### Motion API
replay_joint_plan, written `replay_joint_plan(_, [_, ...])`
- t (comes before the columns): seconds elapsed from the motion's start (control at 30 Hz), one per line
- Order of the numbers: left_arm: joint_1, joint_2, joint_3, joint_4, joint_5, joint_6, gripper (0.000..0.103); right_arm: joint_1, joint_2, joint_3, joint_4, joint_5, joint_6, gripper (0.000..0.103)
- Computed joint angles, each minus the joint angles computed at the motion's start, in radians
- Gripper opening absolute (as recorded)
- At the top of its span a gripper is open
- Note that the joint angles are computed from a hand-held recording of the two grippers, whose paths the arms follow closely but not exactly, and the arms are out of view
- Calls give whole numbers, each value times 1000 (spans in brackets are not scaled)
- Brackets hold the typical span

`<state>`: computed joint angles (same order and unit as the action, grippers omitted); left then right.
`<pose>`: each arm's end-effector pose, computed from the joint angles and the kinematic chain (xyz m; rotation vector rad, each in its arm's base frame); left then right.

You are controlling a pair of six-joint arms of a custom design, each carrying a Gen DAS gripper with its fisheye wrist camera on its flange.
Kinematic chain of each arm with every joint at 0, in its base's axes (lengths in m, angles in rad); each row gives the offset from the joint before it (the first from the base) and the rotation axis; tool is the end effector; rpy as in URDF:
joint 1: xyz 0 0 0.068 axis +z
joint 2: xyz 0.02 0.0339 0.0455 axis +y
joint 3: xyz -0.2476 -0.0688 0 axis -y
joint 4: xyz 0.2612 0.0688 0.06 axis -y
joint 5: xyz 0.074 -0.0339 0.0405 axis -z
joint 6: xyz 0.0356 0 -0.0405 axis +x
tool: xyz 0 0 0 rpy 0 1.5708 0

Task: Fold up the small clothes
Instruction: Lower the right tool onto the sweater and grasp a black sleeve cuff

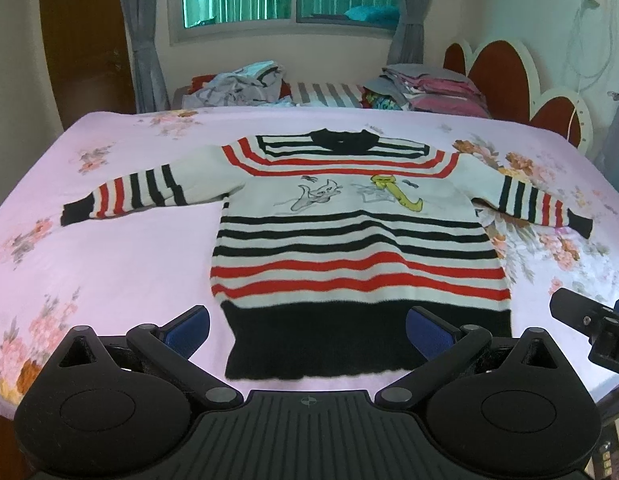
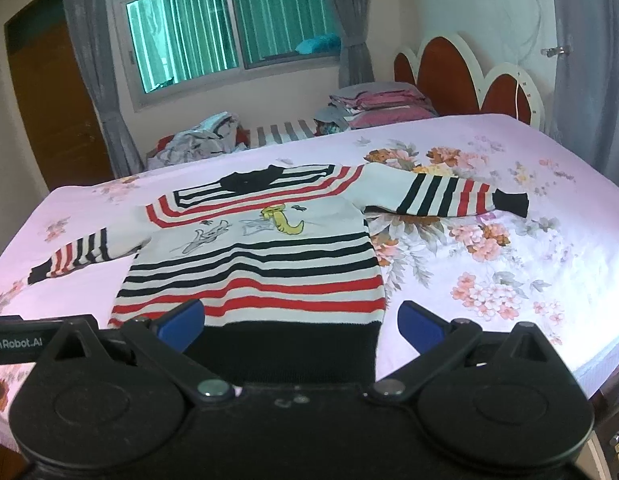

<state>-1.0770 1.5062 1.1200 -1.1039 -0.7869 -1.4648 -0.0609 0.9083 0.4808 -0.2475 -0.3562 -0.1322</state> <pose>0.1533 -0.2316 0.2190 -0.4935 2.3080 0.1984 0.2145 -0.0006 0.1879 -0.2690 2.1955 0.2928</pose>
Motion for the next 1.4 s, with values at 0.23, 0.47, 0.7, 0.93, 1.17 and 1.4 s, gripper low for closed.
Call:
replay_joint_plan(0.23, [237, -85, -138, 290, 85, 330, 103, 152, 275, 108, 174, 173, 113, 103])
replay_joint_plan(0.47, [489, -80, -195, 540, 180, 636, 103, 248, 493, 266, 237, 332, 181, 103])
replay_joint_plan(0.7, [638, -20, -202, 702, 289, 721, 103, 264, 639, 401, 238, 399, 212, 103])
replay_joint_plan(0.93, [686, 108, -122, 732, 310, 744, 103, 233, 762, 521, 225, 374, 195, 103])
replay_joint_plan(1.17, [685, 275, 14, 773, 292, 727, 103, 135, 956, 698, 231, 281, 125, 102])
replay_joint_plan(1.4, [669, 551, 339, 660, 289, 699, 103, -25, 1250, 1033, 133, 209, 123, 82])
